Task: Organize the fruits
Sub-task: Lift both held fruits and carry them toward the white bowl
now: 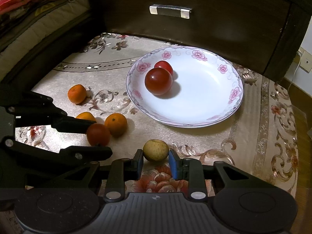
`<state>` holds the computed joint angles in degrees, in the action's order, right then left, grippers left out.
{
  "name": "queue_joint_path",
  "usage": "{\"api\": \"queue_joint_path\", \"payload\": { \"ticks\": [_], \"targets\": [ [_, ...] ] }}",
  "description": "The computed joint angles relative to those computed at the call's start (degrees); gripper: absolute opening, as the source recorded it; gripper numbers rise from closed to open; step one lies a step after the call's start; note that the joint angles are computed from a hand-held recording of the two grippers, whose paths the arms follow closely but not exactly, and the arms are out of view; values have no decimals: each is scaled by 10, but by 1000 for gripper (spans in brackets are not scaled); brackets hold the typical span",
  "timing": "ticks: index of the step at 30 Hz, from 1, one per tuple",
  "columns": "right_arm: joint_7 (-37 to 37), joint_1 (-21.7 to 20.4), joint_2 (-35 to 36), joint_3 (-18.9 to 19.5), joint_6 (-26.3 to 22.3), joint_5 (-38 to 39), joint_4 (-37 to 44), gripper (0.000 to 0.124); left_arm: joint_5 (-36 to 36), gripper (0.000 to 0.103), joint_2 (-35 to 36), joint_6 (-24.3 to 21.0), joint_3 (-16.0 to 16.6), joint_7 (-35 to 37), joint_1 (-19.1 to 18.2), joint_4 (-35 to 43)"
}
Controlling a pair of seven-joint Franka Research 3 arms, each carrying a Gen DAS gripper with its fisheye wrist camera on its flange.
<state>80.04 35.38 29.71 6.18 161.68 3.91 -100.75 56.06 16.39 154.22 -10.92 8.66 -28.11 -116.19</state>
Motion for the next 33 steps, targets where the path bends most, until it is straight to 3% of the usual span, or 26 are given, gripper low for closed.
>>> {"api": "queue_joint_path", "payload": {
  "ticks": [26, 33],
  "targets": [
    [5, -2, -1, -2, 14, 10, 9, 25, 32, 37, 3, -7, 6, -20, 0, 14],
    [23, -3, 8, -3, -15, 16, 32, 25, 39, 36, 2, -9, 8, -29, 3, 21]
  ]
}}
